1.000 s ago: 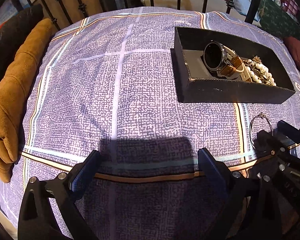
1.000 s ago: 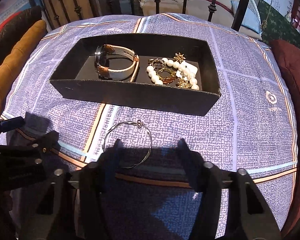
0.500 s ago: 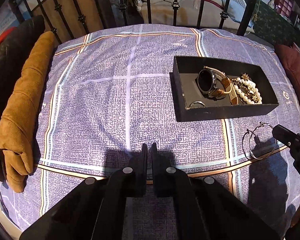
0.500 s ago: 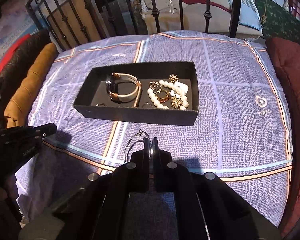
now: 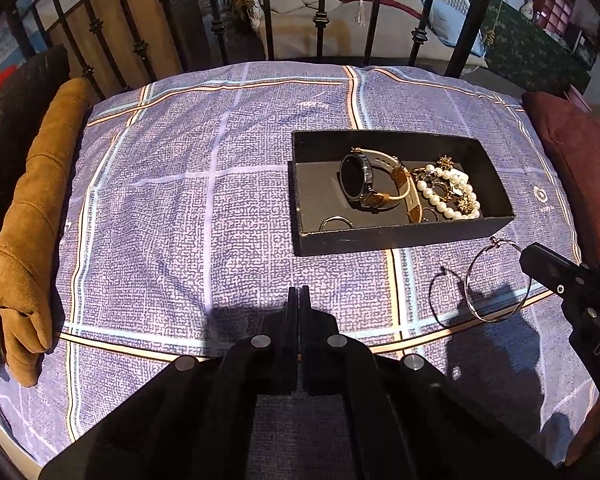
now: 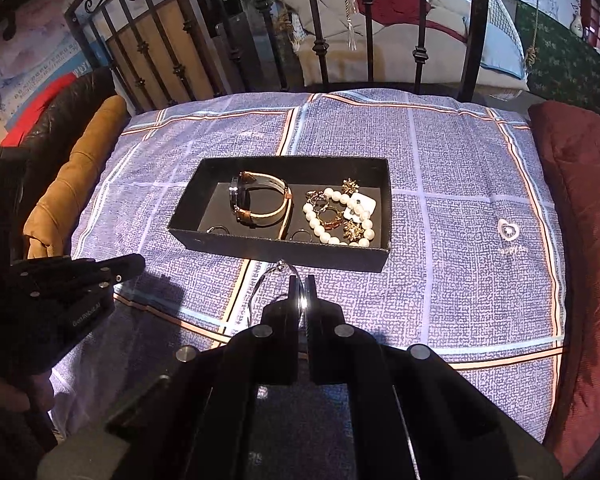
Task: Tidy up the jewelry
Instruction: 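Lift the silver hoop earring with the right tool toward the tray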
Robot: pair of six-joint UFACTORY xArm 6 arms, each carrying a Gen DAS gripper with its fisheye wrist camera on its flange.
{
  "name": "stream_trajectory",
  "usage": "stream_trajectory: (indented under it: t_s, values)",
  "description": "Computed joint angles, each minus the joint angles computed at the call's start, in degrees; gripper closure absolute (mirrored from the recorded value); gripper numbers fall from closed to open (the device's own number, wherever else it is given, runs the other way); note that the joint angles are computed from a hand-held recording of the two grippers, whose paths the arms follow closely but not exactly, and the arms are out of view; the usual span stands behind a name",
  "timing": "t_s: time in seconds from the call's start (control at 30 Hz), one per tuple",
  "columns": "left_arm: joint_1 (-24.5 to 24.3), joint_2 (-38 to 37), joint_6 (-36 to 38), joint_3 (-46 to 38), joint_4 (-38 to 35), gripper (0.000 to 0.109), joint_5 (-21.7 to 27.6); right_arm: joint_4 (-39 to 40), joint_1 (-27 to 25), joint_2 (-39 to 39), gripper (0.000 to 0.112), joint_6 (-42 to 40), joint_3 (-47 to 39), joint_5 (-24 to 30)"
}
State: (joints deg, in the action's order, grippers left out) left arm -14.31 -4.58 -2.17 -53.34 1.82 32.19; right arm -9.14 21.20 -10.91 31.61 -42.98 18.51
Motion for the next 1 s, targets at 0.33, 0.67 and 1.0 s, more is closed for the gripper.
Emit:
stream_trajectory:
  t_s: [0.33,0.67,1.0]
  values:
    - [-1.5,0.5,-0.4,-1.3,-0.6,0.108,1.1,-0.6,-0.8,-1.5,0.109,0.3,0.9,0.8]
    - [-2.6,1.2,-1.8,-1.7,0.0,0.108,1.5,0.8,-1.2,-1.9,0.109,-1.4,1.7,1.5]
    - [-2.9,2.5,-2.3,-2.7,0.2,0.108,2.4,1.7,-1.6,-1.5,0.109,-2.5,1.6,1.7]
